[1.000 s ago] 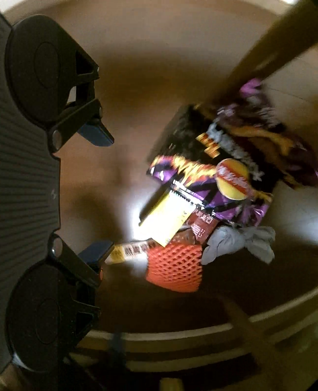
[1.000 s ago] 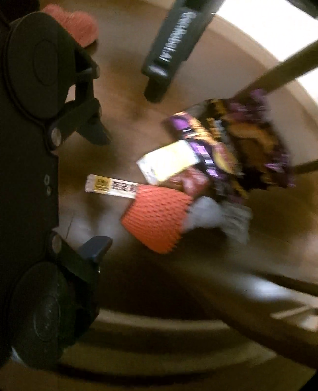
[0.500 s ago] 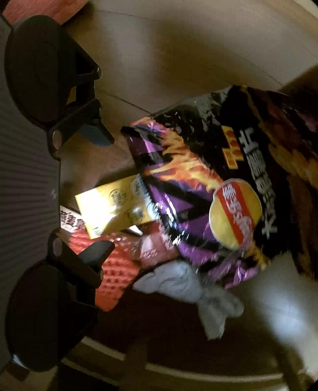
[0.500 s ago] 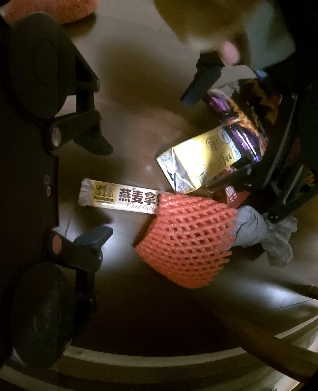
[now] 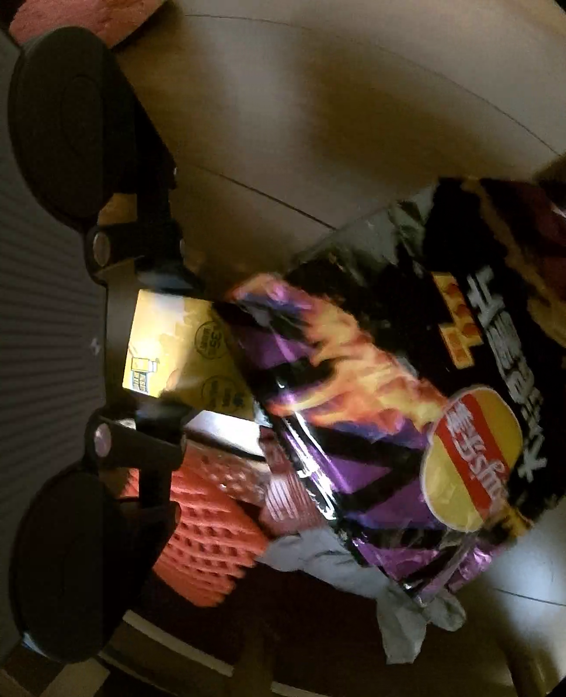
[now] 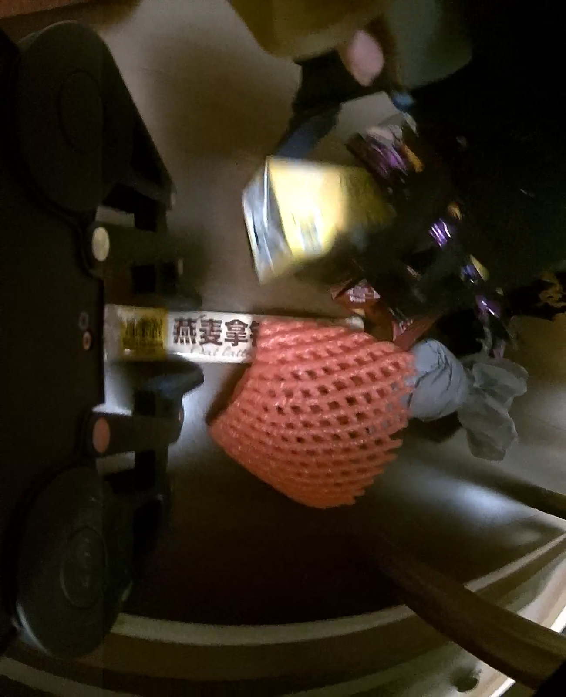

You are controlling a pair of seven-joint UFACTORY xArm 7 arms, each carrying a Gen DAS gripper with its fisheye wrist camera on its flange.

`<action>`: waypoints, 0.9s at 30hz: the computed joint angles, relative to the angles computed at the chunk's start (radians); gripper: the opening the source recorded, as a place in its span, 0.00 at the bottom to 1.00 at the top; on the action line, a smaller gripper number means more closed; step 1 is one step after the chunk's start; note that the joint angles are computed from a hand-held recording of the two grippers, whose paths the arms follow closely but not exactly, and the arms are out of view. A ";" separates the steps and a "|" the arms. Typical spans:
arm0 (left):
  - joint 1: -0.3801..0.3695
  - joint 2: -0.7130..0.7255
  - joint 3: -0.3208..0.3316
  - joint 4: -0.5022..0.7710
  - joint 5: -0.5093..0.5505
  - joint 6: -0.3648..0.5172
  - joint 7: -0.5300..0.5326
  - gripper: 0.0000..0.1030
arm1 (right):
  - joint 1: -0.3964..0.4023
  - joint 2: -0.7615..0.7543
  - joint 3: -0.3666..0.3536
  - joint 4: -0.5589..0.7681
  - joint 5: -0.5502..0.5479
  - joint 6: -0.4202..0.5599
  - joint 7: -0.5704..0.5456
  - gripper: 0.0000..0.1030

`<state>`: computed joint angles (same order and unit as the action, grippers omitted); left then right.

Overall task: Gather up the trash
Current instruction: 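Grasp the yellow drink carton with left tool while right tool grasps the oat bar stick, then lift both tools and carry carton and stick over the wastebasket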

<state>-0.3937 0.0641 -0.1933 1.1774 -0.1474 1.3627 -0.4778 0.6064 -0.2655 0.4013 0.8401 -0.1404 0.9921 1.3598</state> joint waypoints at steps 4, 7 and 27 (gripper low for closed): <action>-0.003 -0.059 -0.005 -0.042 0.018 0.029 0.068 0.45 | 0.006 0.020 0.003 0.015 0.015 0.001 0.008 0.20; -0.004 -0.134 -0.006 -0.095 0.015 0.056 0.115 0.44 | 0.020 -0.012 -0.011 0.006 0.089 -0.006 0.013 0.20; 0.092 -0.267 0.052 0.386 0.034 0.771 0.486 0.43 | -0.014 -0.163 0.049 0.476 0.315 0.333 0.322 0.19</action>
